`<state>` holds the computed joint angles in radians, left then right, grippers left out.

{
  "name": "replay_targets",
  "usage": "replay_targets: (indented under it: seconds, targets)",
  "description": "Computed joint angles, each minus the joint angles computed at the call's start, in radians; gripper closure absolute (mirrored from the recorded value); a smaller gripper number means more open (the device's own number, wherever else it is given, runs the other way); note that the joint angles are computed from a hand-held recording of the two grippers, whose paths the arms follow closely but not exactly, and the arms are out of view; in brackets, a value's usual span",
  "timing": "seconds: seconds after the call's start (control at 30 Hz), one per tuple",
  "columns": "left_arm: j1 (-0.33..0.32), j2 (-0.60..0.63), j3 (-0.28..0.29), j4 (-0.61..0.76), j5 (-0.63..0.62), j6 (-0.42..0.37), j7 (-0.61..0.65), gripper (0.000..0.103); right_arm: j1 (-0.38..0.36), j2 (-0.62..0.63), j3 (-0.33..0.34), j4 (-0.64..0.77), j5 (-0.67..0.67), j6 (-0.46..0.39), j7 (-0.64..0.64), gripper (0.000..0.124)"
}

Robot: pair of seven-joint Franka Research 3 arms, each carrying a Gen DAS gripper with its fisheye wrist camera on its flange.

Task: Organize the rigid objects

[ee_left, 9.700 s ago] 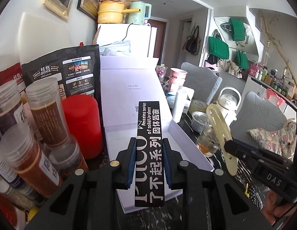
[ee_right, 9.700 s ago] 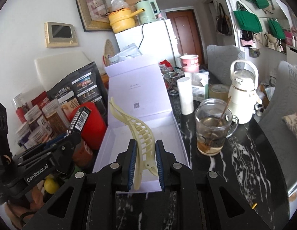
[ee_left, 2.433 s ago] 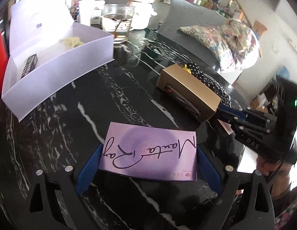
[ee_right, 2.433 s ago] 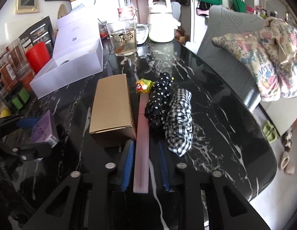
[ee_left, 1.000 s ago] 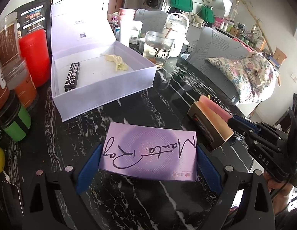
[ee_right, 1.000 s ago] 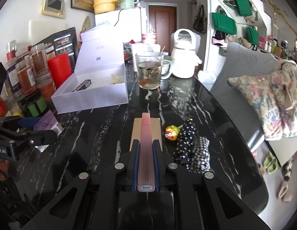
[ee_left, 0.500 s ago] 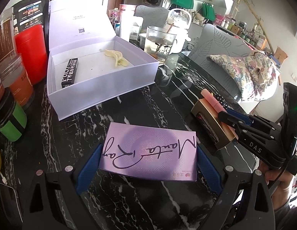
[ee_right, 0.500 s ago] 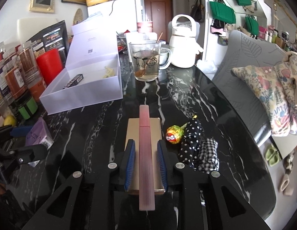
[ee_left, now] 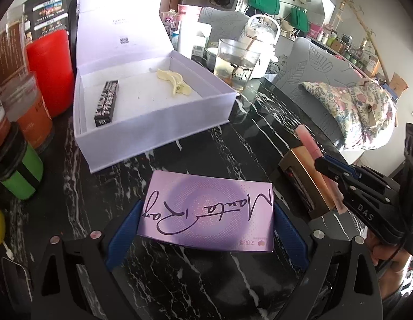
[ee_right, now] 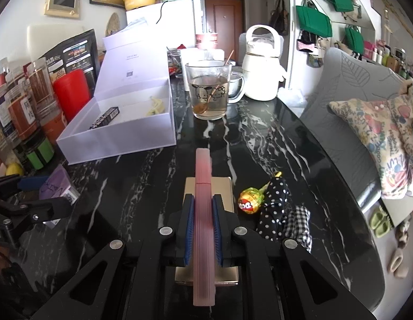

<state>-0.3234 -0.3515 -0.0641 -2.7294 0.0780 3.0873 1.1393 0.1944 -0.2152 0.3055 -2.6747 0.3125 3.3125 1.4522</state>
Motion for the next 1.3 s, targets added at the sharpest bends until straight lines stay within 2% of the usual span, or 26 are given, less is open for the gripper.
replay_targets:
  seconds: [0.13, 0.27, 0.4, 0.53, 0.67, 0.73, 0.8, 0.87, 0.97, 1.07, 1.23, 1.27, 1.3]
  targets:
    - [-0.03, -0.008, 0.039, 0.012, -0.021, 0.0, 0.021, 0.007, 0.017, -0.015, -0.016, 0.013, -0.012, -0.018, -0.003, 0.111]
    - [0.053, -0.018, -0.024, 0.034, 0.019, -0.016, -0.012, 0.007, -0.028, -0.031, 0.026, 0.033, -0.04, -0.037, 0.007, 0.111]
    - [0.039, -0.021, 0.01, 0.052, 0.014, -0.02, 0.007, 0.007, -0.045, -0.04, 0.036, 0.06, -0.073, -0.052, 0.027, 0.111]
    - [0.05, -0.021, 0.019, 0.075, 0.011, -0.029, 0.022, 0.007, -0.056, -0.033, 0.045, 0.095, -0.11, -0.068, 0.046, 0.111]
    - [0.082, -0.015, 0.009, 0.106, 0.018, -0.044, 0.022, 0.007, -0.09, -0.022, 0.079, 0.135, -0.158, -0.071, 0.07, 0.111]
    - [0.152, -0.009, -0.043, 0.129, 0.058, -0.062, -0.016, 0.007, -0.111, -0.016, 0.099, 0.155, -0.18, -0.07, 0.085, 0.111]
    - [0.226, -0.003, -0.1, 0.147, 0.121, -0.066, -0.067, 0.007, -0.19, -0.011, 0.173, 0.179, -0.217, -0.073, 0.116, 0.111]
    - [0.259, 0.008, -0.118, 0.167, 0.162, -0.073, -0.1, 0.007, -0.236, 0.0, 0.216, 0.203, -0.255, -0.076, 0.141, 0.111]
    - [0.295, 0.028, -0.133, 0.2, 0.219, -0.086, -0.143, 0.007, -0.272, 0.017, 0.245, 0.235, -0.307, -0.079, 0.176, 0.111]
    - [0.308, 0.05, -0.129, 0.231, 0.256, -0.092, -0.169, 0.007, -0.371, 0.035, 0.335, 0.275, -0.382, -0.082, 0.236, 0.111]
    - [0.407, 0.087, -0.184, 0.297, 0.411, -0.106, -0.302, 0.007, -0.522, 0.079, 0.476, 0.346, -0.515, -0.086, 0.338, 0.111]
    - [0.406, 0.094, -0.178, 0.305, 0.427, -0.109, -0.313, 0.007, -0.575, 0.094, 0.527, 0.368, -0.555, -0.088, 0.368, 0.111]
    - [0.402, 0.106, -0.164, 0.318, 0.432, -0.107, -0.316, 0.007, -0.595, 0.107, 0.546, 0.383, -0.581, -0.092, 0.386, 0.111]
